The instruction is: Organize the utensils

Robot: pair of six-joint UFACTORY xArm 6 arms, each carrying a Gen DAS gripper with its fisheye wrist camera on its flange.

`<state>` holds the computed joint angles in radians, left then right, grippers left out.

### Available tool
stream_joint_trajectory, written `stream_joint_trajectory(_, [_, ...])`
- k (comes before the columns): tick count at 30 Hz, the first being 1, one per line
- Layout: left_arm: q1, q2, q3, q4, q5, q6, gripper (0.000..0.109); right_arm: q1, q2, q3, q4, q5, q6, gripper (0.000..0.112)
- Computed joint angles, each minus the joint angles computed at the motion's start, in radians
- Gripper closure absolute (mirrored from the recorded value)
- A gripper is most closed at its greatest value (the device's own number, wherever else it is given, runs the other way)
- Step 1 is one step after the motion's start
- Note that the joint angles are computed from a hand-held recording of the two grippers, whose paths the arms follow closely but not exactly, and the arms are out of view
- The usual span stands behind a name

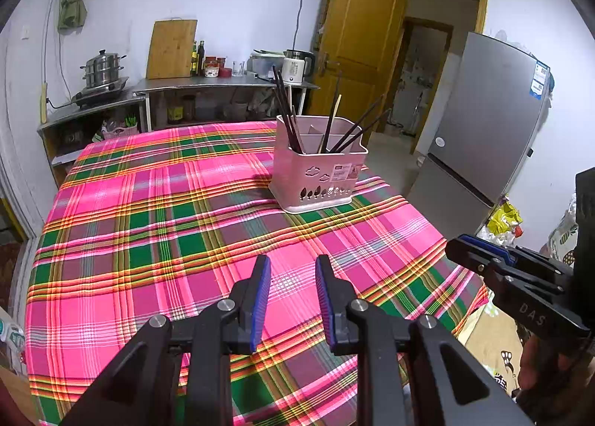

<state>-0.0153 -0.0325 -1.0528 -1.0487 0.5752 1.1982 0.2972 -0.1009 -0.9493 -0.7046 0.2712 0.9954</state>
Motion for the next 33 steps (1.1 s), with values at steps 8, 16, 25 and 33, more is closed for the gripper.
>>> stream_joint_trajectory(8, [0.003, 0.000, 0.001, -0.004, 0.006, 0.004, 0.084, 0.000, 0.001, 0.000, 0.001, -0.001, -0.001, 0.092])
stream_joint_trajectory(16, [-0.008, 0.001, 0.006, 0.001, -0.016, -0.002, 0.084, 0.000, 0.001, 0.000, 0.003, -0.001, -0.003, 0.092])
stream_joint_trajectory(25, [-0.017, 0.003, 0.012, 0.003, -0.035, -0.001, 0.084, 0.001, 0.001, 0.000, 0.006, 0.001, -0.004, 0.092])
stream_joint_trajectory(33, [-0.022, 0.000, 0.020, -0.021, -0.052, 0.013, 0.084, 0.001, 0.008, -0.005, 0.005, 0.000, -0.004, 0.092])
